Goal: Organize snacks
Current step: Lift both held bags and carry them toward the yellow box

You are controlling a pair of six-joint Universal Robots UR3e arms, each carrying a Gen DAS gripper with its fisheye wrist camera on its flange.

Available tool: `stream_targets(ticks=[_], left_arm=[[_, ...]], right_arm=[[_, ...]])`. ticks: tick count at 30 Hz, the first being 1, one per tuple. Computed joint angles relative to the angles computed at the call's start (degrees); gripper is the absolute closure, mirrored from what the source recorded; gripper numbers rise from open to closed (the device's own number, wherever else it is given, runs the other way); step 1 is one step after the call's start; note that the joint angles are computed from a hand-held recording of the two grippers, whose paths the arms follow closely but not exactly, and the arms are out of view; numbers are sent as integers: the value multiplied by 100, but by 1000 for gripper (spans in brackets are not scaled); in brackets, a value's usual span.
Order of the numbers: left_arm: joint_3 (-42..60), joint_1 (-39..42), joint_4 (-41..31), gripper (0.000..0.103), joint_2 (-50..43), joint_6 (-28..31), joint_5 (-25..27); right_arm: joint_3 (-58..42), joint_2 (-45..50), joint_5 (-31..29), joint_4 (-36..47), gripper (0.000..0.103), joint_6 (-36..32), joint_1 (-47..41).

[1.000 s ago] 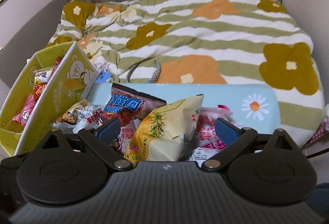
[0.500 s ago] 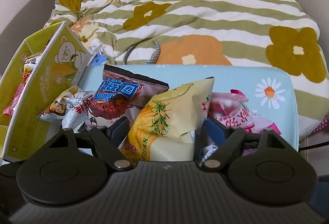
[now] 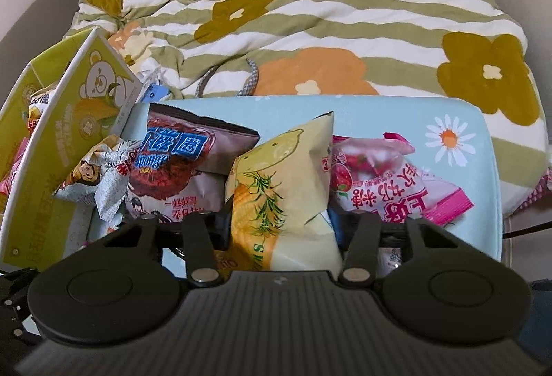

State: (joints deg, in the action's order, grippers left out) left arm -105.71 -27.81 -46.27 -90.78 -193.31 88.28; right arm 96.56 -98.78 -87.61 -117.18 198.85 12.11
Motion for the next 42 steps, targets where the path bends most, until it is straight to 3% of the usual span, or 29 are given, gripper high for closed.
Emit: stream_targets(ticks=[14, 26, 31, 36, 42], left_arm=[[-103, -344, -91, 20, 757, -109, 535], [156, -714, -384, 20, 1535, -562, 1475], [55, -389, -480, 20, 2122, -441, 1612], [-179, 593, -538, 20, 2903, 214, 1234], [-447, 2871, -1062, 20, 3874, 1661, -391]], right_arm=[[-319, -506, -607, 344, 45, 487, 403], [-938, -946, -577, 503, 45, 393, 672], [-1283, -844, -582, 316, 45, 488, 979], [-2025, -288, -934, 252, 45, 834, 1655], [-3406, 966, -1584, 294, 45, 1377, 2557]])
